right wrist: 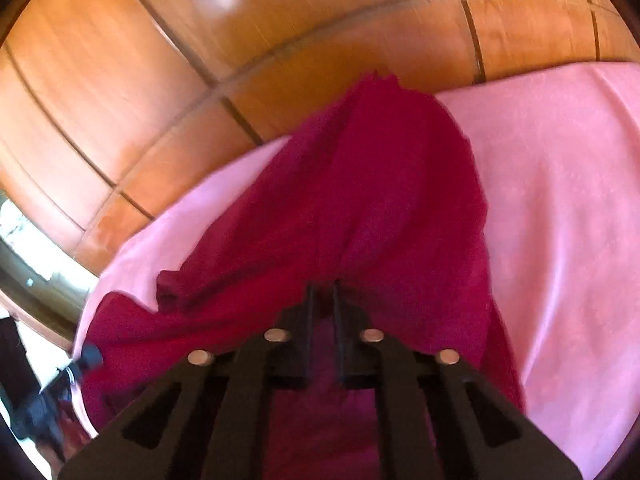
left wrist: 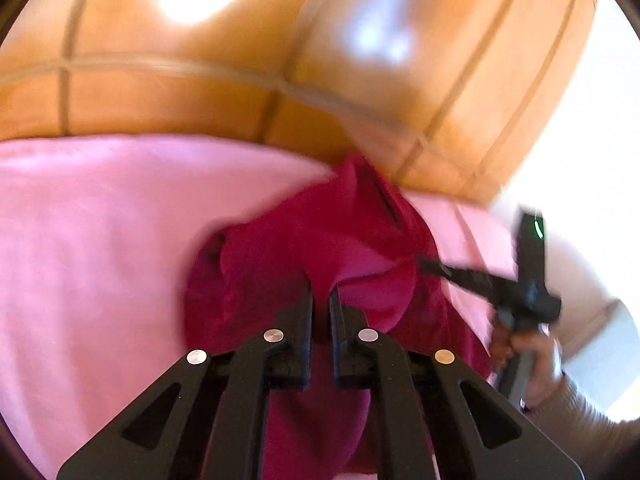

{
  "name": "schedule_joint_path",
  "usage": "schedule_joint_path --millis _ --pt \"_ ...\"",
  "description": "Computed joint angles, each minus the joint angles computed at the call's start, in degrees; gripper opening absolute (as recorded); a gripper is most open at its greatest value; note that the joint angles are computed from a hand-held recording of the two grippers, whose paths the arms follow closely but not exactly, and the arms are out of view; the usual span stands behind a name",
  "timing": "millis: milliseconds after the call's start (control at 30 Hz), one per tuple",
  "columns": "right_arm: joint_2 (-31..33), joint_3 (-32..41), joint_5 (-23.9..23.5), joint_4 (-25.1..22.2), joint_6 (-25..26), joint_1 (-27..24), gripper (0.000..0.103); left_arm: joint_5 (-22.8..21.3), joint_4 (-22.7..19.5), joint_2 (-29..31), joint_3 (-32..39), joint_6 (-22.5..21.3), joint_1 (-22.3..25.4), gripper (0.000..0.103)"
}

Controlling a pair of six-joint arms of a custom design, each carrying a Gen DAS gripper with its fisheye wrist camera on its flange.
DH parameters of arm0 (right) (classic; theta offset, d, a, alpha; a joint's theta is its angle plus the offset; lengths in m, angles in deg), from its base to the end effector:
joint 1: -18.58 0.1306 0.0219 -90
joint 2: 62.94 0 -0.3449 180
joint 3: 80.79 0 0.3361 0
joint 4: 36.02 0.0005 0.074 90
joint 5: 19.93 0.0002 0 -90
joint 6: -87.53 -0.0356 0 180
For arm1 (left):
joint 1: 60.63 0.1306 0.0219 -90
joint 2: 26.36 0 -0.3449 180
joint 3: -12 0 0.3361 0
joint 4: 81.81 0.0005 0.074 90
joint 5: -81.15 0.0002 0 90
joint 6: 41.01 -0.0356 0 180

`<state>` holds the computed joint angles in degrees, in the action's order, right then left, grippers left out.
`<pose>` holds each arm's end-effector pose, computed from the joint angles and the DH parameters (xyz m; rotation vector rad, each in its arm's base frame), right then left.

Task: Fold small clothes
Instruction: 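Lift and shake the sweater out with both tools, spreading it flat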

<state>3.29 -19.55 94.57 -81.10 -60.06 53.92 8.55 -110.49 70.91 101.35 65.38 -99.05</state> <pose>0.2420 0.1529 0.3353 0.6358 2.2717 0.2676 0.3731 -0.3101 0.3619 0.6152 2.2309 -0.8476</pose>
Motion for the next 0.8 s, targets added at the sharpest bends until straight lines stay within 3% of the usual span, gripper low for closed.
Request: schedule_joint_path --millis 100,200,333,467,500,533,567,600,633,667,700,800 --pt "-3.35 1.1 2.55 -6.93 0.82 0.34 0.001 0.03 -0.21 -0.96 1.56 3.27 4.29 0.005" --pt "-4.19 3.27 7.09 -14.72 2.05 -0.96 0.001 -5.64 -3.2 0.31 6.03 2.42 7.76 0.005" --pt "-5.5 5.71 12.02 -24.38 4.65 -6.67 0.001 -13.69 -11.62 7.33 18.2 -0.29 10.45 0.005" --pt "-4.49 7.89 15.77 -30.09 11.27 -18.18 0.0 -21.95 -22.23 17.1 32.77 -0.94 11.24 0.006" --pt "-3.5 8.56 16.68 -30.92 13.13 -21.34 0.001 -23.6 -24.95 19.07 35.7 0.75 11.34 0.012" --pt "-3.34 8.76 16.49 -30.75 14.55 -23.76 0.002 -24.94 -26.52 20.05 37.16 1.26 11.25 0.033" --pt "-3.78 8.8 16.22 -30.22 16.53 -25.84 0.003 -25.56 -26.16 19.89 36.77 0.92 11.37 0.047" --pt "-3.97 9.25 17.56 -30.53 17.73 -26.94 0.021 -27.41 -23.59 17.78 33.51 1.23 10.96 0.075" --pt "-4.21 9.44 18.65 -31.5 16.84 -26.23 0.051 -28.37 -20.19 16.48 31.11 1.78 10.68 0.081" --pt "-5.07 9.19 18.92 -31.88 15.96 -25.22 0.058 -27.43 -16.0 14.16 26.96 1.93 10.78 0.081" --pt "-6.35 8.64 17.75 -32.56 14.46 -22.63 0.058 -24.03 -13.46 11.82 22.77 1.74 10.92 0.081" --pt "-9.5 5.52 12.45 -33.79 7.28 -12.98 0.058 -13.84 -9.33 6.53 11.91 2.64 11.12 0.08"
